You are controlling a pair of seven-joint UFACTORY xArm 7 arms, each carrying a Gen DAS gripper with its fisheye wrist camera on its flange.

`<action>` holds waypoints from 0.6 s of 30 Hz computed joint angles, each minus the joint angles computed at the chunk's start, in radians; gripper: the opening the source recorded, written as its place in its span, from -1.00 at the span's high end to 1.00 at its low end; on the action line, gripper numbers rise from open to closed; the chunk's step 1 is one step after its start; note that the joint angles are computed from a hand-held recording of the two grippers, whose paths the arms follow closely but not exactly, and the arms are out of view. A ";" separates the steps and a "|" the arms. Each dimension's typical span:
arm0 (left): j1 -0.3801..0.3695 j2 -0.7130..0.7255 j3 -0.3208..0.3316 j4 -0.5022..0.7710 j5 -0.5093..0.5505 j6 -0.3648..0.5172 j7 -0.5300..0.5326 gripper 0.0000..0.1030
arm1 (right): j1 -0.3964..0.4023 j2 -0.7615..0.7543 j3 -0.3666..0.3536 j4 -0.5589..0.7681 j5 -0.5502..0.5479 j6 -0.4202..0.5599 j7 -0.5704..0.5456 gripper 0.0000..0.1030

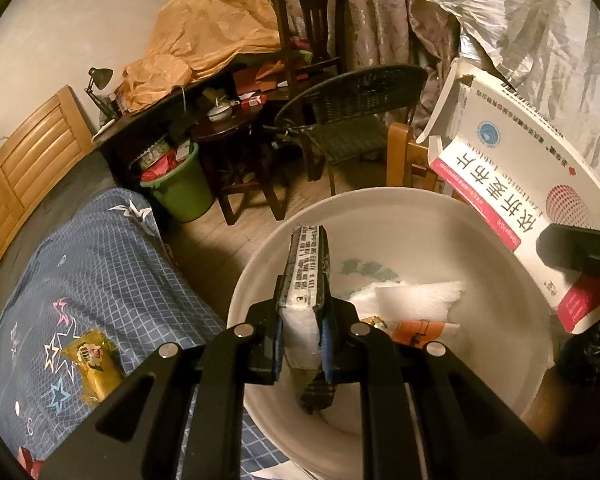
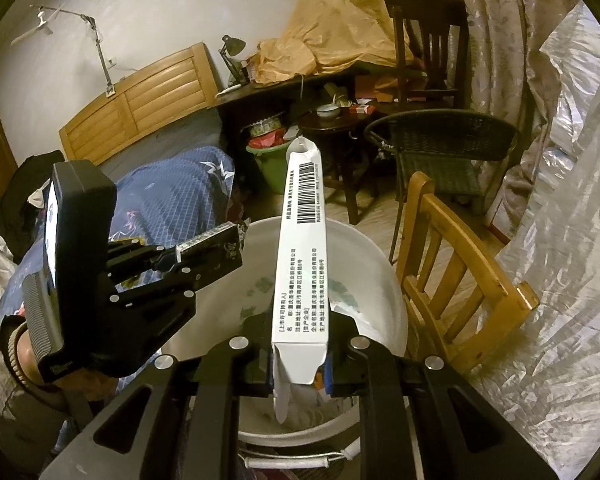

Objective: Collect trash
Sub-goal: 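Open both tools to drop the two boxes into the bucket, then move both tools back toward the trash pile on the bed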

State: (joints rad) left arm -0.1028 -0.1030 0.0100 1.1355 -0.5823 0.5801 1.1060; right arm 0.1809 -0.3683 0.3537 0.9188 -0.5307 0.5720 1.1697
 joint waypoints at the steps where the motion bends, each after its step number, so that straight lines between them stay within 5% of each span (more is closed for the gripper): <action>1: 0.000 0.002 0.000 0.002 0.001 -0.001 -0.003 0.72 | -0.006 0.003 0.005 0.005 -0.009 0.004 0.008 0.64; 3: 0.000 0.005 -0.002 0.003 0.000 -0.005 -0.004 0.72 | -0.015 0.000 0.012 0.009 -0.025 0.012 0.030 0.40; 4: 0.001 0.006 -0.003 0.004 0.005 -0.005 -0.008 0.57 | -0.016 -0.003 0.013 0.009 -0.031 0.012 0.036 0.38; 5: 0.001 0.007 -0.004 0.004 0.010 -0.005 -0.012 0.18 | -0.016 -0.004 0.013 0.012 -0.033 0.018 0.037 0.37; 7: -0.002 -0.001 -0.006 -0.013 0.003 -0.038 -0.006 -0.29 | -0.014 -0.003 0.012 0.013 -0.036 0.019 0.039 0.36; 18: 0.002 -0.006 0.006 -0.020 -0.013 -0.046 -0.007 -0.29 | -0.024 -0.027 0.031 0.009 -0.066 0.032 0.081 0.36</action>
State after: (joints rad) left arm -0.1005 -0.1090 0.0161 1.1156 -0.5955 0.5337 1.0990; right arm 0.1565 -0.3951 0.3851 0.9279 -0.5968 0.6037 1.2507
